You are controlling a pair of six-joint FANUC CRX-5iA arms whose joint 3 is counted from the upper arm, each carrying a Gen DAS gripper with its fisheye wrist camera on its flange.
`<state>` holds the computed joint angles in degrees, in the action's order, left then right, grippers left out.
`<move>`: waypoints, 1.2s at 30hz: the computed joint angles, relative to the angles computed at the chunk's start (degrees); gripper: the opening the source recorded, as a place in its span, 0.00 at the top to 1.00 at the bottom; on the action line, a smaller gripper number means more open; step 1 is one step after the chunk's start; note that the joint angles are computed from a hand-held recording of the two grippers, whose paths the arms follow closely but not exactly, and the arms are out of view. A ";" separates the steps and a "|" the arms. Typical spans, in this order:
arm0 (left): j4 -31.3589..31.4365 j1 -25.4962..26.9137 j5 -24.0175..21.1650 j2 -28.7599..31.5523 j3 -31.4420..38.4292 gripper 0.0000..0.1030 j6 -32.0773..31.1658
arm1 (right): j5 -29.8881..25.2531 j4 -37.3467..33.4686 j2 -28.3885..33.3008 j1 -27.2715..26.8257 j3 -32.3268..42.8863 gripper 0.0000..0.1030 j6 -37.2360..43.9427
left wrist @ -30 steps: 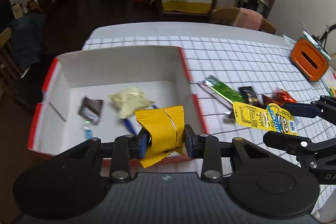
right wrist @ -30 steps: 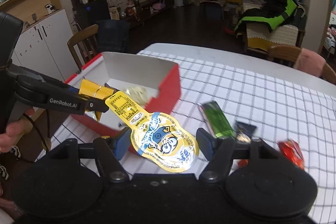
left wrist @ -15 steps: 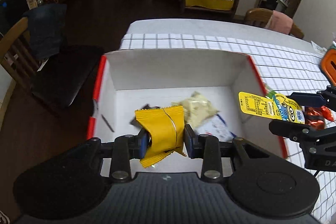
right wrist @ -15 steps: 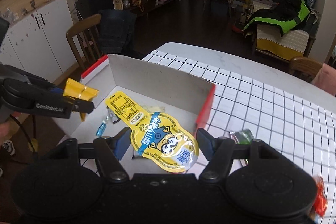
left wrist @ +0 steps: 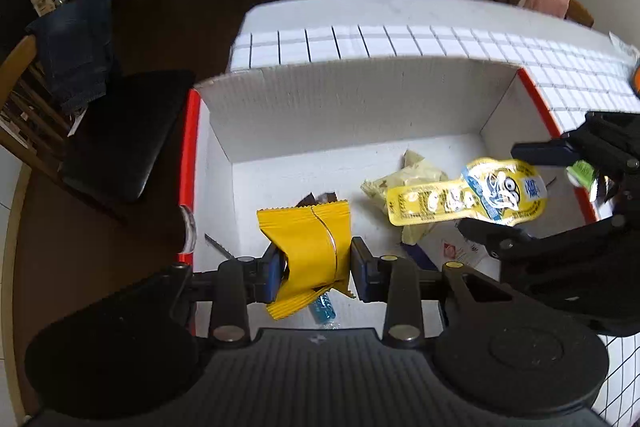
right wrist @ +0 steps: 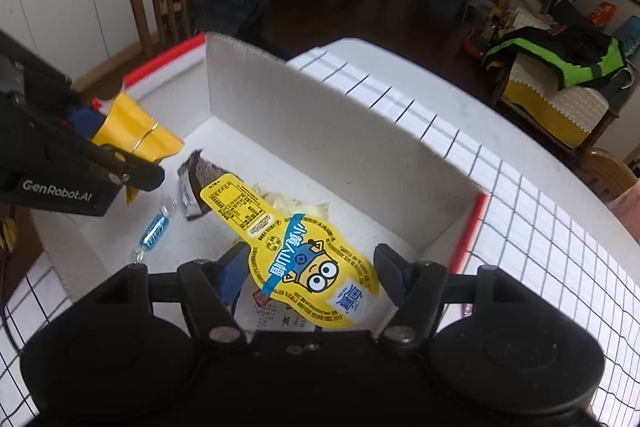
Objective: Organize snacks
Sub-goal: 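Carry the yellow candy and cartoon packet over the red box with both grippers, then open both grippers to drop the yellow candy and cartoon packet into the box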
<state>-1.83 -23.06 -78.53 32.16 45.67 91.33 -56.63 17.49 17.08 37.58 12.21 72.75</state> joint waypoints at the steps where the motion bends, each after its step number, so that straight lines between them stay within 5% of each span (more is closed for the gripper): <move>1: -0.29 -0.07 -1.30 0.92 1.30 0.67 0.02 | -0.39 0.29 0.45 0.10 0.28 0.35 0.29; 12: -3.28 -1.28 -12.69 8.92 14.44 0.67 -1.93 | -3.44 -0.09 3.77 0.36 3.20 0.35 1.18; 17: -2.64 -1.02 -13.98 10.19 16.54 0.67 -1.50 | -4.07 -0.74 4.31 0.14 3.98 0.35 0.76; 36: 0.86 -0.33 3.60 -3.99 -4.55 0.54 -0.69 | 1.26 -5.48 -4.26 0.56 -1.89 0.30 -4.01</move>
